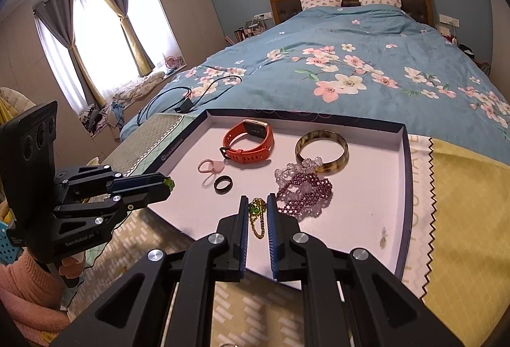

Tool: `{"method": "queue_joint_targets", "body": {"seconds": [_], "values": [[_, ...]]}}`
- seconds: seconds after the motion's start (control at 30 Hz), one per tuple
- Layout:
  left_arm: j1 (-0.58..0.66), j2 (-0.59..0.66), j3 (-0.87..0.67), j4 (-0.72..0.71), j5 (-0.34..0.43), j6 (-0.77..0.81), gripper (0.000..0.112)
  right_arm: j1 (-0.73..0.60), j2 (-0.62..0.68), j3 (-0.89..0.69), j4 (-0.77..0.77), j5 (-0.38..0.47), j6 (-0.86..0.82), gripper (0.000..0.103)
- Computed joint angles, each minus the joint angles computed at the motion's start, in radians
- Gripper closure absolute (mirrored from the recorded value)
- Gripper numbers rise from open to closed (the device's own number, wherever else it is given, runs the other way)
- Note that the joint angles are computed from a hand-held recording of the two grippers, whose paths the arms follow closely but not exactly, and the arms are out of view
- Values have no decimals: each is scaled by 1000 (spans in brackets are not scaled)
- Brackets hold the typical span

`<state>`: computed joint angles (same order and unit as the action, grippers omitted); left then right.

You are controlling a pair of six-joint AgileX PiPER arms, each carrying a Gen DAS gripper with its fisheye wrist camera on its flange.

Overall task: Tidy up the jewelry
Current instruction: 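Carry the green ring and gold chain over the box and lower them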

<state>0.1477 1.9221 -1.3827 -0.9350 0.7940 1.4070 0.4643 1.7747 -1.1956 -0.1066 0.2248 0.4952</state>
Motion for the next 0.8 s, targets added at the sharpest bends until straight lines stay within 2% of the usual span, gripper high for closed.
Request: {"method": "queue_joint_targets", "body": {"seconds": [0.4, 0.8], "values": [[-49, 73, -77, 90, -28, -115, 98, -27, 72, -55, 195, 23, -181, 93], [-83, 137, -143, 153, -23, -206, 98, -19, 119, -101, 172, 59, -166, 92]]}}
